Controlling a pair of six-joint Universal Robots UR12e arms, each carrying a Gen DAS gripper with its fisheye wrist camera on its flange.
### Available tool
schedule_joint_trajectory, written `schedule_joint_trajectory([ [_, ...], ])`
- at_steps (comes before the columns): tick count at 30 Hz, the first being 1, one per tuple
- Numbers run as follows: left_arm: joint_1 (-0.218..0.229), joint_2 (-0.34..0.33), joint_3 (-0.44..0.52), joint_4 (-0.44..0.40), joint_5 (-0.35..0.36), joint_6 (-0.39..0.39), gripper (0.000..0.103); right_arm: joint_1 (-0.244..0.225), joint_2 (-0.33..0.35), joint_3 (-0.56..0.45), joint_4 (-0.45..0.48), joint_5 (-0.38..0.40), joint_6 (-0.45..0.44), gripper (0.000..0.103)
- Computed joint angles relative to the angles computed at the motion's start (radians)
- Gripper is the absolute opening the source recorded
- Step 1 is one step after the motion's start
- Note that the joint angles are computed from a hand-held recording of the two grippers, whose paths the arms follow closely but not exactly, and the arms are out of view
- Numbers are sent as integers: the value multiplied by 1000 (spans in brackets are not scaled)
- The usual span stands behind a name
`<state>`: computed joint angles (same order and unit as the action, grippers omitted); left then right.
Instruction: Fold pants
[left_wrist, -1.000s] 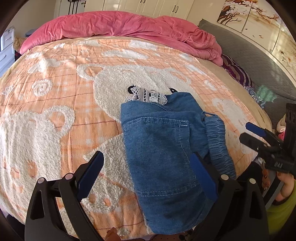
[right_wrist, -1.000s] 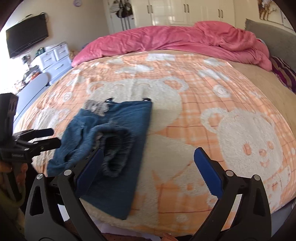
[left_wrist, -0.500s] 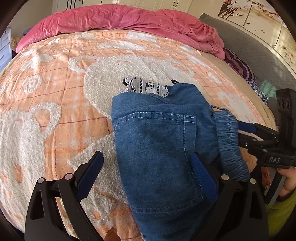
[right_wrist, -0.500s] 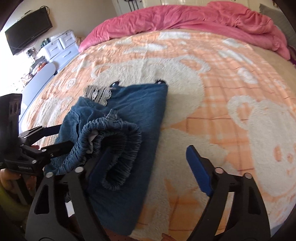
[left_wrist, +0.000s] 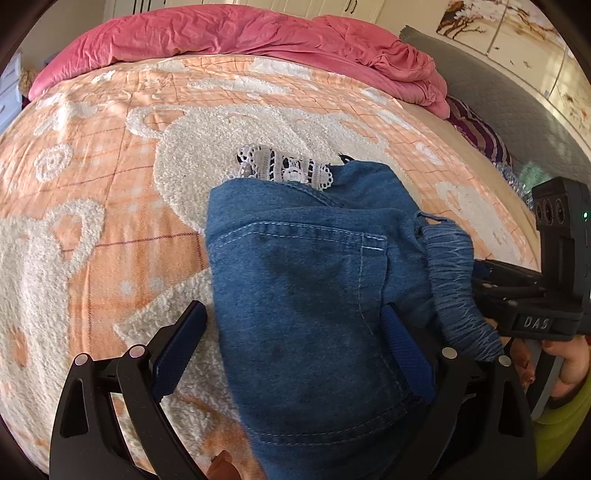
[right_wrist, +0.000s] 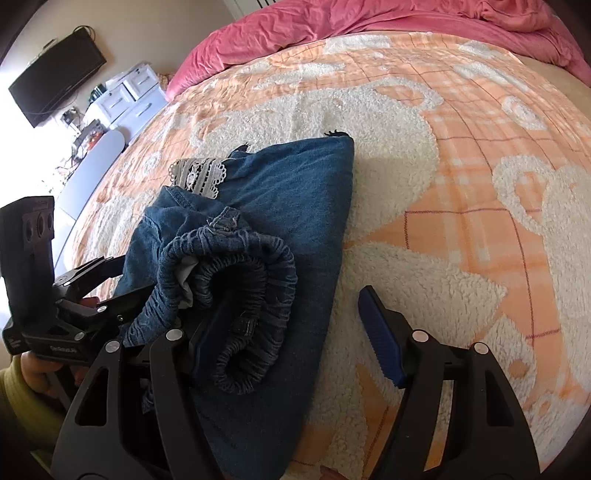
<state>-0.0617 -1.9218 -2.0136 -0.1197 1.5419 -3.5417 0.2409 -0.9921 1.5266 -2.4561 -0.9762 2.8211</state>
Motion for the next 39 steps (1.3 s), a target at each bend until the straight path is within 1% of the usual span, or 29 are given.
schedule_joint_trajectory([
  [1, 0, -1, 0, 6, -1, -12, 93, -1, 1, -1, 3, 9, -5, 54],
  [2, 0, -2, -1, 12, -4, -21, 93, -3, 1, -2, 12, 28, -16, 44],
  [3, -1, -3, -1, 15, -5, -26, 93, -4, 1, -2, 16, 40, -21, 39],
  [5, -2, -4, -3, 28, -21, -26, 81, -3, 0, 1, 10, 42, -22, 38],
  [6, -6, -4, -3, 30, -10, -22, 79, -4, 1, 1, 10, 46, -17, 38],
  [8, -5, -6, -4, 33, -16, -14, 79, -7, 5, -3, 17, 61, -2, 38],
  [10, 1, -10, -5, 37, -30, -38, 79, -9, 9, -4, 17, 71, 15, 38],
  [11, 0, -11, -4, 38, -26, -43, 78, -8, 9, -3, 11, 70, 23, 37],
  [12, -3, -12, -2, 39, -19, -47, 71, -6, 7, 3, -6, 62, 24, 32],
  [13, -8, -11, -2, 48, -10, -55, 56, -1, 1, 15, -37, 50, 11, 27],
  [14, -16, -10, 0, 47, 10, -53, 52, 2, -6, 25, -60, 41, 5, 21],
  [15, -27, -8, 0, 55, 39, -44, 44, 8, -14, 38, -93, 23, 0, 19],
  [16, -30, -6, -1, 59, 48, -42, 37, 15, -24, 53, -135, -1, -8, 17],
  [18, -31, 4, -7, 65, 59, -50, 29, 19, -41, 77, -196, -6, -14, 13],
  [19, -33, 11, -8, 65, 67, -45, 28, 18, -44, 80, -207, 2, -13, 13],
  [21, -39, 22, -10, 68, 87, -41, 26, 17, -52, 81, -222, 13, -18, 11],
  [23, -53, 31, -1, 72, 141, -9, 26, 21, -54, 67, -236, 24, -29, 11],
  [26, -54, 37, 12, 86, 187, -5, 26, 32, -42, 27, -253, 26, -40, 11],
  [32, -16, 29, 53, 91, 184, -11, 26, 52, 11, -80, -254, 21, -9, 11],
  [36, 8, 0, 97, 89, 172, -9, 26, 60, 54, -150, -224, 12, 31, 11],
  [39, 18, -20, 126, 71, 162, -1, 26, 63, 82, -193, -202, 2, 53, 11],
])
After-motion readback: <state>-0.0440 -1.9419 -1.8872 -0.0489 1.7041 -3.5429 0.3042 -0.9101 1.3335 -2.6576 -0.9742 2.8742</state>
